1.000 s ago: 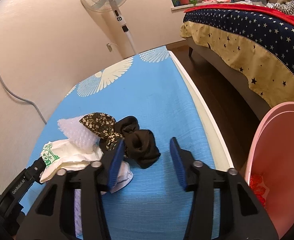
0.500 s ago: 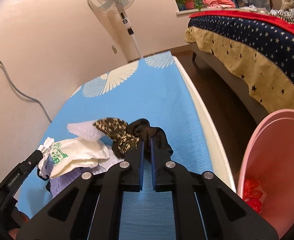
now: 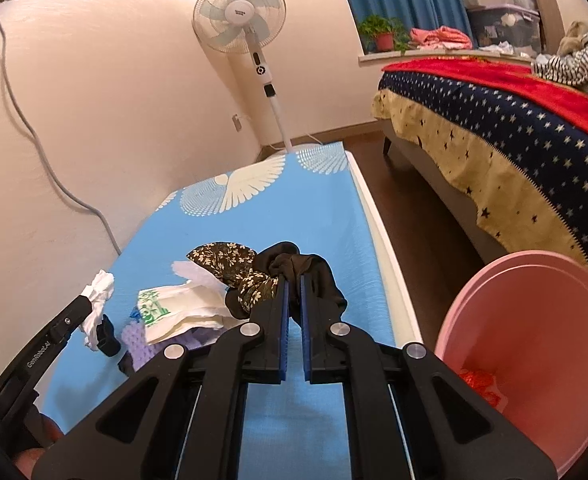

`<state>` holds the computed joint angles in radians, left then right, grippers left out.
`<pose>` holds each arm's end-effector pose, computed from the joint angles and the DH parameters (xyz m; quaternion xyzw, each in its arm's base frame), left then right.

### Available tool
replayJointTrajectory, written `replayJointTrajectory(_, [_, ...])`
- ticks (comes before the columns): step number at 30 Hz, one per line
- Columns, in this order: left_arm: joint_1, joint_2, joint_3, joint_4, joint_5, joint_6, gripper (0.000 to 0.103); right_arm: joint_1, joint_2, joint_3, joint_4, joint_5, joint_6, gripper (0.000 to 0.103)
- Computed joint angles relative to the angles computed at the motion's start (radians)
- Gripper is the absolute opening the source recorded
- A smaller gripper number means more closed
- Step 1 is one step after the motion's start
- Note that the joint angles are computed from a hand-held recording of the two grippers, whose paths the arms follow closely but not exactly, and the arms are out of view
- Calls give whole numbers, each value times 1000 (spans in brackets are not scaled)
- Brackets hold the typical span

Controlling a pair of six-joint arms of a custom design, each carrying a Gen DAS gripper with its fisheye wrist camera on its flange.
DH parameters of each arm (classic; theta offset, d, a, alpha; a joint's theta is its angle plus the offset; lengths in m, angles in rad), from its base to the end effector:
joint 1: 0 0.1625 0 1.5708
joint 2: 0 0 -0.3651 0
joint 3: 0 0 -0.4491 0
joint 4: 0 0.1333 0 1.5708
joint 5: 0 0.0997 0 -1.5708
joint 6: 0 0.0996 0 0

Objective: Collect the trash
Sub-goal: 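Carry the white tissue and black cloth from the table toward the pink bin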

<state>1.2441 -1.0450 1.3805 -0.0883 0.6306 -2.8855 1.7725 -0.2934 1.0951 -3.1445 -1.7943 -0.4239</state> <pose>-0.0029 -0.6746 0.2194 -0.0646 0.7536 -0.5601 0.3378 0.2694 -0.7625 -0.0546 0.2434 -0.8889 0.3604 0.1442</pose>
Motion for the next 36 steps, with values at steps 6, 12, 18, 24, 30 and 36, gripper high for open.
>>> replayJointTrajectory(6, [-22, -35, 50, -1, 0, 7, 21, 10, -61, 92, -62, -10, -20, 6])
replayJointTrajectory(12, [-47, -61, 94, -5, -1, 18, 21, 17, -120, 176, -118, -18, -38, 6])
replayJointTrajectory(18, [-71, -81, 128, 9, 13, 0, 21, 23, -181, 264, -176, -40, -62, 6])
replayJointTrajectory(24, [-97, -79, 147, 35, 35, -5, 21, 24, -232, 329, -226, -52, -71, 6])
replayJointTrajectory(30, [-116, -61, 142, 56, 51, -16, 21, 21, -275, 380, -267, -68, -83, 6])
replayJointTrajectory(36, [-129, -38, 130, 77, 70, -19, 21, 18, -304, 412, -293, -83, -86, 6])
